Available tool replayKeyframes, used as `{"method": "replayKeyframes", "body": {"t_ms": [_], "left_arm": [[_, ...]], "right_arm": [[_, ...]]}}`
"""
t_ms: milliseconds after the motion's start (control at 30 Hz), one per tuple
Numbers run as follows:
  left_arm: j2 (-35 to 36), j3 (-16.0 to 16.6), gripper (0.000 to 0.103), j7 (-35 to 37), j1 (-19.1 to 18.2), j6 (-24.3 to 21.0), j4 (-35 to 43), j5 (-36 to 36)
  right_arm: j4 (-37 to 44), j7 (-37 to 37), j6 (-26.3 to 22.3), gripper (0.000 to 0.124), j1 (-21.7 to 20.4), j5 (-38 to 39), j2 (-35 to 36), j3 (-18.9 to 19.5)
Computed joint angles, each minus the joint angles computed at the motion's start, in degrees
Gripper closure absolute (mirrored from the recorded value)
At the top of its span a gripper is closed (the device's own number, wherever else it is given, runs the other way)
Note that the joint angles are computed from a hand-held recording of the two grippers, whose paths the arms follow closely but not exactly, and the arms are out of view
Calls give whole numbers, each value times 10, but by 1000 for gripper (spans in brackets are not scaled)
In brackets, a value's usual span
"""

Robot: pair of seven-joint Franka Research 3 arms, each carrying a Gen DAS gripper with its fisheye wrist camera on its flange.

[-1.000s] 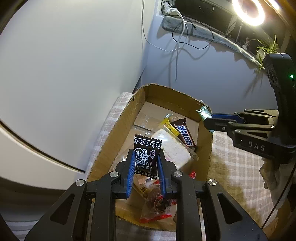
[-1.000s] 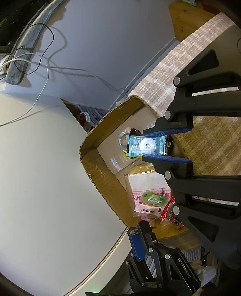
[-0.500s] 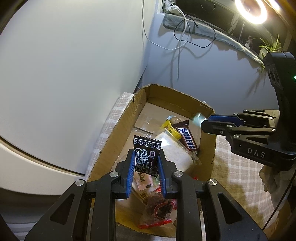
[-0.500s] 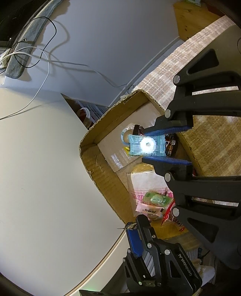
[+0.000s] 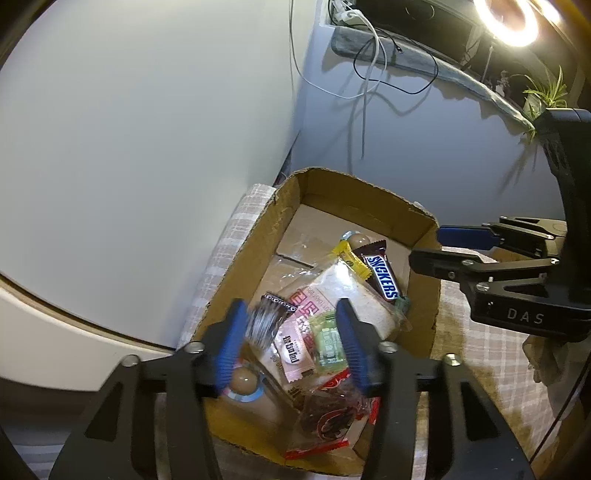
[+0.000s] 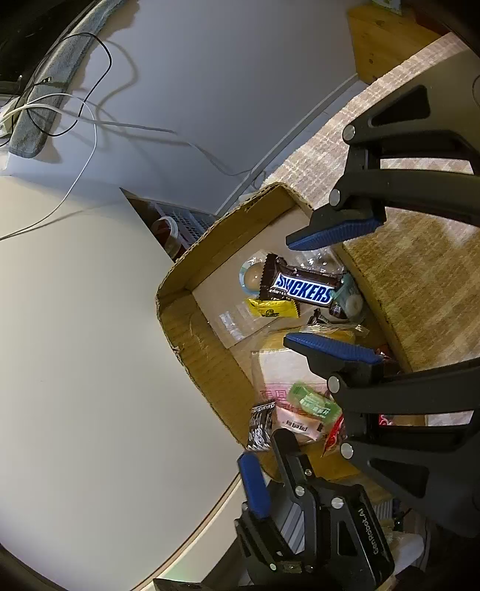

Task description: Organize snacks

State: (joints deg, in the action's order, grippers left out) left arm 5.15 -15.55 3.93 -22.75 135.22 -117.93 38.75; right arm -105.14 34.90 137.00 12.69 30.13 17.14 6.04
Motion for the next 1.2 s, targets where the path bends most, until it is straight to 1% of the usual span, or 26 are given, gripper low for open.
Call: {"method": "replayKeyframes", "body": {"t_ms": [33, 67, 100, 167, 600, 833, 900, 967, 1033, 1200], "left_arm": [[0, 0, 51, 0, 0, -1, 0, 0], [-1, 0, 51, -1, -1, -2, 0, 0], [-1, -1, 50, -2, -1, -4, 0, 1], [-2, -2, 46, -5, -3, -11, 1, 3], [-14, -8, 44, -24, -10, -28, -2, 11], [-35, -20, 43, -63, -20, -61, -5, 33], [-40, -24, 42, -71, -22, -72, -5, 38], [-43, -28, 37, -78, -26, -87, -3, 41], [-46, -32, 37, -86, -30, -99, -2, 43], [-47, -40, 37, -92, -39, -125, 7, 42]], "right_arm": [[-2, 0, 3, 67, 0, 0, -2, -1], [-5, -1, 7, 59, -1, 2, -4, 0], [-8, -4, 12, 56, -2, 8, -7, 0], [-10, -6, 10, 55, -5, 16, -10, 0], [-48, -18, 24, 53, -10, 42, -48, -6], [-96, -48, 39, 53, -15, 77, -94, -12], [-107, -56, 41, 53, -15, 84, -106, -15], [-121, -64, 45, 53, -15, 90, -119, -19], [-132, -68, 48, 53, -14, 92, -130, -23], [-153, -75, 41, 52, -16, 105, -152, -33]]}}
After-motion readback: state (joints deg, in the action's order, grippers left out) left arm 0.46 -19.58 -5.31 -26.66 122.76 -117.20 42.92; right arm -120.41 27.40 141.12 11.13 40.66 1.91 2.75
